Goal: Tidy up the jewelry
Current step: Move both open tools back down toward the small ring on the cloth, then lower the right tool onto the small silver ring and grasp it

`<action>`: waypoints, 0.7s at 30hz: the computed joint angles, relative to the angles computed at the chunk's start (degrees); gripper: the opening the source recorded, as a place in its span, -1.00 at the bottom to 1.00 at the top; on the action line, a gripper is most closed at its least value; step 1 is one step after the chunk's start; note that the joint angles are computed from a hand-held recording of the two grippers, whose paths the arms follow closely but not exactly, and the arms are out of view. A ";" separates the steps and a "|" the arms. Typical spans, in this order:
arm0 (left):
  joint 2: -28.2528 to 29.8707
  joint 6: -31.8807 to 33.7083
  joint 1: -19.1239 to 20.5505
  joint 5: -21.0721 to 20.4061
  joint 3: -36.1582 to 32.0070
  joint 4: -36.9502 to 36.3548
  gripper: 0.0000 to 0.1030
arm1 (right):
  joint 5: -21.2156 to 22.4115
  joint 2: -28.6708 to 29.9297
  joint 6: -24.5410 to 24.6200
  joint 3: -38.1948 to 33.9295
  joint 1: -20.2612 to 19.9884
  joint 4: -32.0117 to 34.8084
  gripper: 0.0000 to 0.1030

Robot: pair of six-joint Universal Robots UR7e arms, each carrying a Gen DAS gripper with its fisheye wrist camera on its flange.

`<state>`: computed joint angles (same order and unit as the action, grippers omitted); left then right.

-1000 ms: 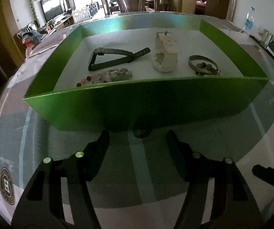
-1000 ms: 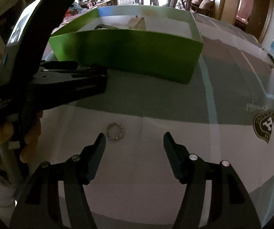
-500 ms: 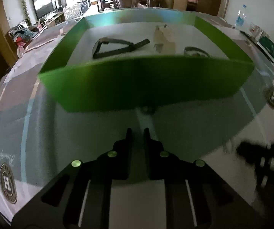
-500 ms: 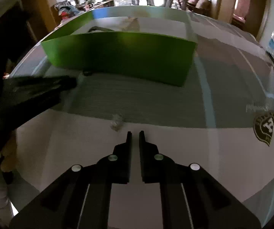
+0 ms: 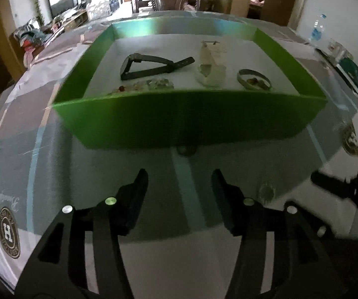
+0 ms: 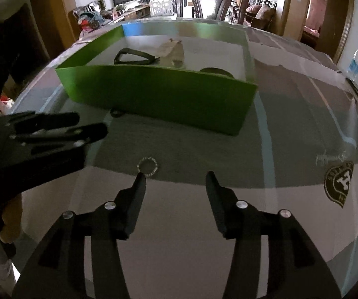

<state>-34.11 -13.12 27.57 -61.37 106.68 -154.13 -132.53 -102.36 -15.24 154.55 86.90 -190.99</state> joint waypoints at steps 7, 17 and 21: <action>2.89 -1.90 0.71 3.23 -2.45 -0.59 -0.02 | 9.80 -3.82 -1.78 0.89 -9.28 -1.86 -0.03; -1.06 -4.41 3.61 -3.97 -1.38 0.99 -0.48 | 12.26 -2.40 -4.10 1.17 -10.92 -6.20 0.11; -0.26 -4.18 2.13 -1.14 -1.29 -1.58 0.15 | 9.37 0.31 -4.82 1.01 -9.61 -9.41 0.15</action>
